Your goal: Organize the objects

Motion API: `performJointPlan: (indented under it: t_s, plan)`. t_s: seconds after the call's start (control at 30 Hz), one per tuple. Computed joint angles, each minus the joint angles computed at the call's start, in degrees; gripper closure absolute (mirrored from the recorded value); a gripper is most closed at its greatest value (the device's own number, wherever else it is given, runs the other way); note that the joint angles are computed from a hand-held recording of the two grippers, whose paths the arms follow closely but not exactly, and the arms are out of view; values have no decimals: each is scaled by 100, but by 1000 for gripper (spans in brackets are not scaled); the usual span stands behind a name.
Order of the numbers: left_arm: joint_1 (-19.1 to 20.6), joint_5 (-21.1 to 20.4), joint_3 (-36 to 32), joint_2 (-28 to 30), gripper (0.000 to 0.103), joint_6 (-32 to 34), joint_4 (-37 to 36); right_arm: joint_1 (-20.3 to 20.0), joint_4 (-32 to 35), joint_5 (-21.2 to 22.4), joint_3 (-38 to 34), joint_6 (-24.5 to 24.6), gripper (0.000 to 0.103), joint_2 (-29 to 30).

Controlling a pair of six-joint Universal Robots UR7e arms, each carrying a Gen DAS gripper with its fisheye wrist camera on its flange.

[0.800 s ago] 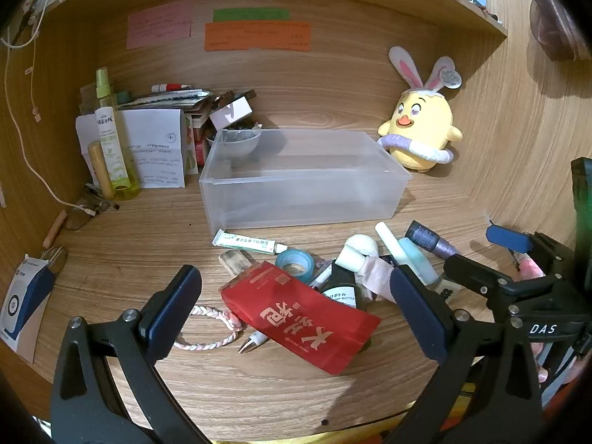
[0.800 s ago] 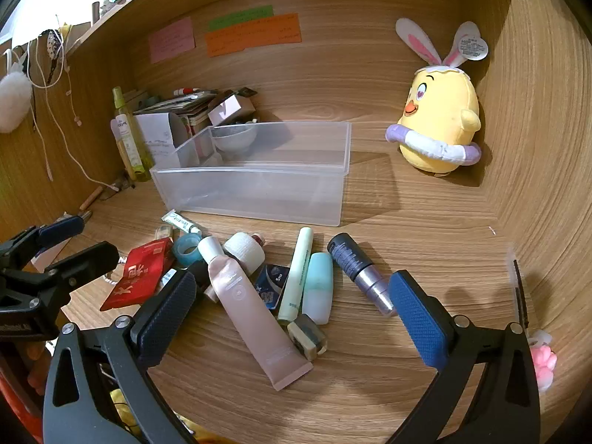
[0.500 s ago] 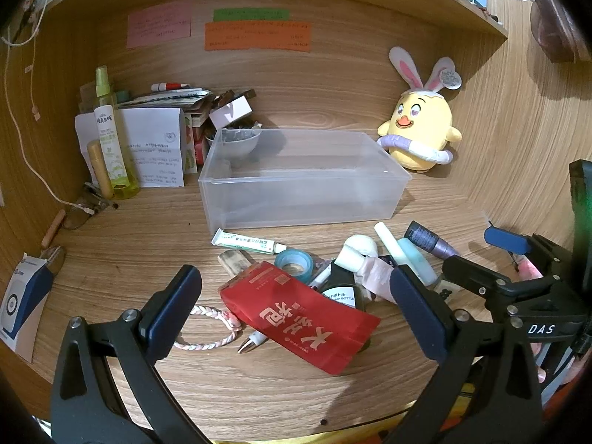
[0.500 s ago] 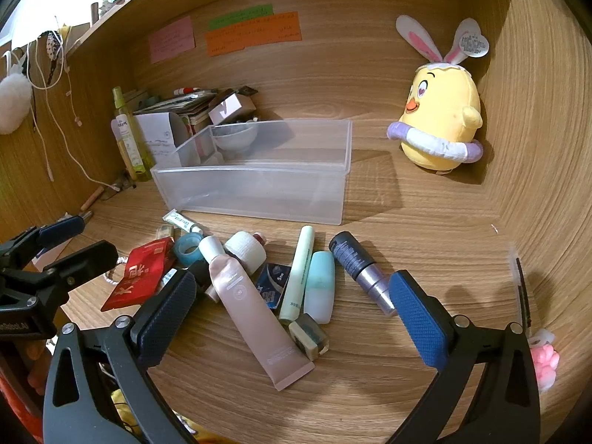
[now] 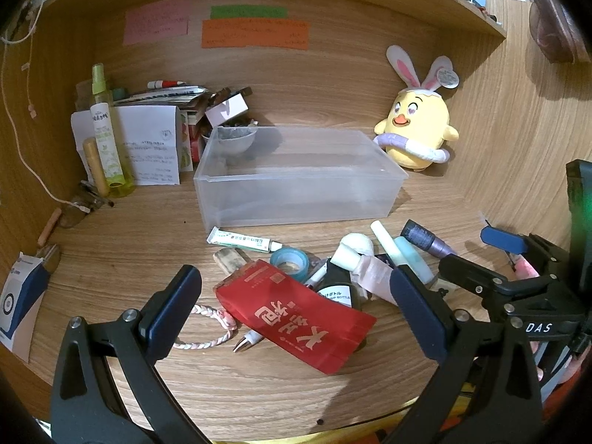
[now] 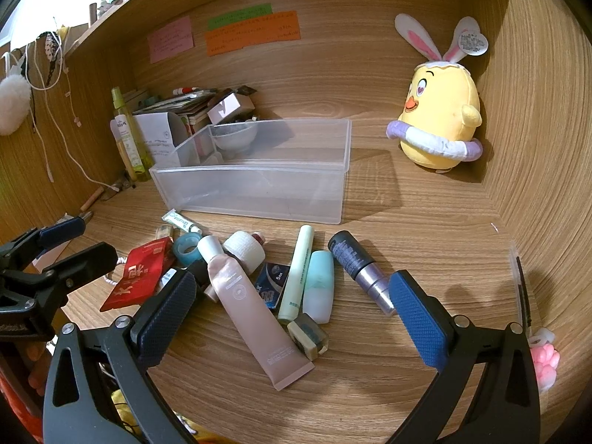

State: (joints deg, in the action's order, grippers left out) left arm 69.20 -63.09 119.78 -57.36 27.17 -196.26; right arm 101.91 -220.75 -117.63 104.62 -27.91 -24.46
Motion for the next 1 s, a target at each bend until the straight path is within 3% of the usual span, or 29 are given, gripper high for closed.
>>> performJointPlan:
  t_s: [0.47,0.63,1.0]
  plan:
    - [186,-358,-127,-77,0,-88,342,-104,126,245,-9,-79,0,-31]
    - [288,-385,-313,-118,15,-113,736,-134,288,320,-65,-251,1,-64]
    - [467,-214,-937,50,16,-235,1390,-205,646,191,-294,-387,17,-171]
